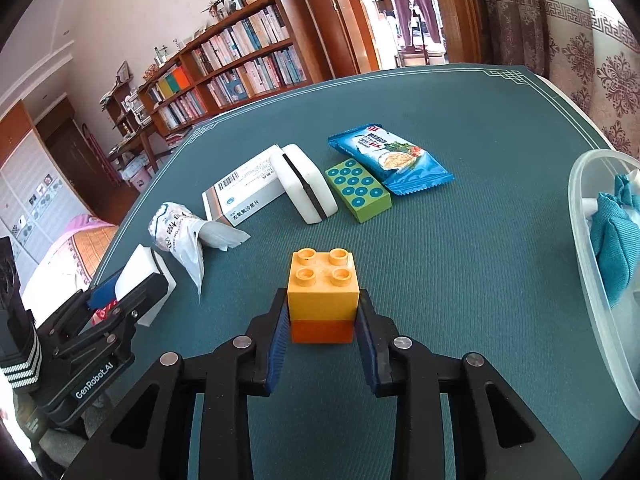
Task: Organize objects
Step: 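Grasp the white sponge with left tool while right grasps orange brick, then carry sponge and orange brick over the bowl with both tools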
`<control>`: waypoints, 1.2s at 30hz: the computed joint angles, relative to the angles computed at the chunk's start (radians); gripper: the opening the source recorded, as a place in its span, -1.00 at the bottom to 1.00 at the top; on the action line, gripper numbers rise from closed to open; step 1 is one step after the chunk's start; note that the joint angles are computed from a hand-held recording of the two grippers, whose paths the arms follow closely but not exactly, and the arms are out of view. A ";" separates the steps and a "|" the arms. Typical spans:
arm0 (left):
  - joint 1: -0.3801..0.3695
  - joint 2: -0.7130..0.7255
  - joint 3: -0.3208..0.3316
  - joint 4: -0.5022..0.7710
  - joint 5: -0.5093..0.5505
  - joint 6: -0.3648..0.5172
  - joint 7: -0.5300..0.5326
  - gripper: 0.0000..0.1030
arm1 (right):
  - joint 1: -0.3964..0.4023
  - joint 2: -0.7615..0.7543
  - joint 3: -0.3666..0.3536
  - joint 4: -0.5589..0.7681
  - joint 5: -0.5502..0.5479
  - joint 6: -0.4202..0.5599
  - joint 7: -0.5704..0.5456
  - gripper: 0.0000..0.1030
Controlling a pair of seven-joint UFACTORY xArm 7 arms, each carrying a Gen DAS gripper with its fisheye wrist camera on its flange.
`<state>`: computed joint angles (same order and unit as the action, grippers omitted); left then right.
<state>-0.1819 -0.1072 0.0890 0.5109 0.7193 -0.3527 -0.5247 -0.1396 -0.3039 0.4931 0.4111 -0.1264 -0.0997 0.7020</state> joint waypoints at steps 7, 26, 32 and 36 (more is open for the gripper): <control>-0.041 -0.037 0.044 -0.020 0.087 0.003 -0.062 0.09 | -0.102 -0.103 0.123 -0.059 -0.040 0.020 0.052 -0.36; -0.172 -0.080 0.179 -0.017 0.304 0.036 -0.249 0.09 | -0.024 -0.093 0.050 -0.082 -0.046 0.004 0.066 -0.31; -0.203 -0.090 0.183 -0.004 0.366 0.050 -0.308 0.09 | 0.183 -0.154 -0.175 -0.134 0.022 0.009 0.013 -0.34; -0.270 -0.095 0.215 0.014 0.420 0.069 -0.358 0.09 | 0.270 -0.267 -0.276 -0.184 0.061 0.056 -0.020 -0.34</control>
